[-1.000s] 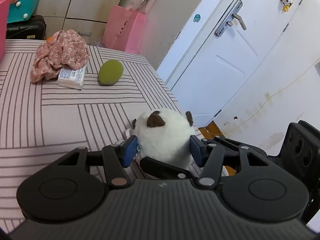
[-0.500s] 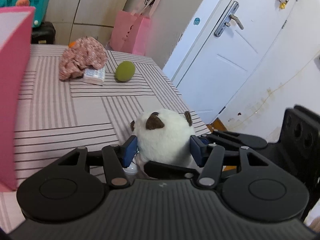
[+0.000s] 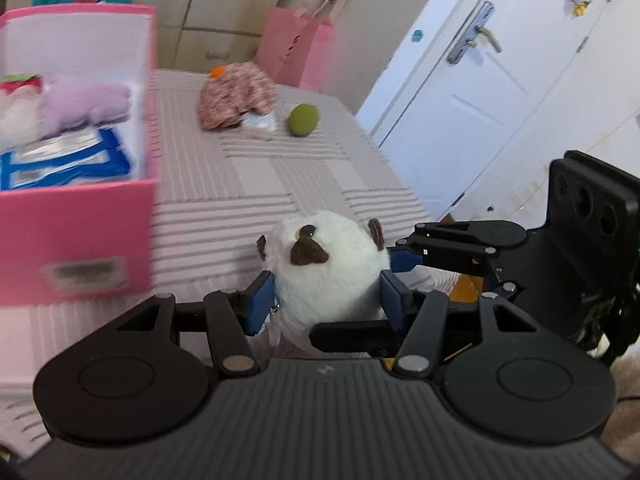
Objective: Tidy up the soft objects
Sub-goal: 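Lift the sheep plush with both grippers and carry it over the pink box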
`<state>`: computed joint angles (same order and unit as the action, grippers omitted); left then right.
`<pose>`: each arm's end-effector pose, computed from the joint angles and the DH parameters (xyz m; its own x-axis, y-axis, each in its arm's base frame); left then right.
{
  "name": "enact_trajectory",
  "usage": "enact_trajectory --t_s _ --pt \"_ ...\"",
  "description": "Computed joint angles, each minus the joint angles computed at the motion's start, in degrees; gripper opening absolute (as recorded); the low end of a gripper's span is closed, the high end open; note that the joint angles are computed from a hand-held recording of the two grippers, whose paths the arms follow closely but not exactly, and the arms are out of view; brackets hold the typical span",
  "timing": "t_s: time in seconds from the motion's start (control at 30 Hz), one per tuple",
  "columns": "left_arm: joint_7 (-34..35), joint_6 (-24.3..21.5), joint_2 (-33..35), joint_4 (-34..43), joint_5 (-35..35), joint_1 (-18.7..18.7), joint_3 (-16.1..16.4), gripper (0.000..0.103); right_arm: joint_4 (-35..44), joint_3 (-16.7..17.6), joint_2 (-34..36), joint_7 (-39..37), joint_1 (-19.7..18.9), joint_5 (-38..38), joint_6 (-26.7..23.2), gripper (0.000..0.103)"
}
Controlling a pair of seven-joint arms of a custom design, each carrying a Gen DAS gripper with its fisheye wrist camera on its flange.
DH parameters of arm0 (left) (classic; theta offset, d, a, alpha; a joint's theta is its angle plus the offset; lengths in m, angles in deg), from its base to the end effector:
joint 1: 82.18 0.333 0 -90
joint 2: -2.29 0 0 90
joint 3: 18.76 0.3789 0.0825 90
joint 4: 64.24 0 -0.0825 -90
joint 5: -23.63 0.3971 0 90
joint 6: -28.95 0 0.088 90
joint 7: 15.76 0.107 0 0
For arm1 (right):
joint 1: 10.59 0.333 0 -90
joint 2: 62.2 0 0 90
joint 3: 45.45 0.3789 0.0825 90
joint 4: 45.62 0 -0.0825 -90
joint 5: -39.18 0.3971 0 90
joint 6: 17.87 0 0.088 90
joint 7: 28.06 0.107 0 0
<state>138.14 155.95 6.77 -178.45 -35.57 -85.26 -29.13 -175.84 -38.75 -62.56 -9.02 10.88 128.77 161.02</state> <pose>0.5872 -0.1663 0.5079 -0.7239 -0.5298 0.4420 -0.6707 0.3898 -0.6311 0.5004 0.1706 0.4521 0.2792 -0.9254 -0.2563 -0.6902 -0.0079 -0.7235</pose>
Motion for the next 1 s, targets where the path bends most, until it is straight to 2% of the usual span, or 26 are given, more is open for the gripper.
enact_trajectory --t_s 0.13,0.3,0.37,0.5,0.67,0.77,1.0 --pt "-7.7 -4.3 0.3 2.3 7.1 1.1 1.2 0.055 -0.2 0.0 0.4 11.1 0.0 -12.8 -4.6 0.069" --pt "-10.8 -7.0 -1.3 3.0 10.5 2.8 2.2 0.055 1.3 0.2 0.5 14.7 0.1 -17.4 -8.5 0.069" --pt "-11.3 -8.3 -1.9 3.3 10.7 3.5 2.9 0.055 2.1 0.2 0.2 13.2 0.1 -17.0 -10.5 0.069" --pt "-10.0 -9.5 -3.2 2.6 5.8 5.3 4.4 0.055 4.2 0.1 0.2 10.6 0.2 -15.4 -13.6 0.069" --pt "-7.4 -7.5 -4.2 2.2 0.8 5.9 5.3 0.055 7.1 0.8 0.6 5.4 1.1 -13.2 -10.6 0.069" --pt "-5.0 -6.0 -4.5 2.9 -2.4 6.0 5.5 0.055 9.3 0.9 0.9 -0.6 1.1 -7.9 -9.5 0.069" --pt "3.0 1.8 -4.2 4.8 -9.2 4.6 4.9 0.056 15.2 0.9 2.9 -10.6 0.9 0.9 -6.8 0.069"
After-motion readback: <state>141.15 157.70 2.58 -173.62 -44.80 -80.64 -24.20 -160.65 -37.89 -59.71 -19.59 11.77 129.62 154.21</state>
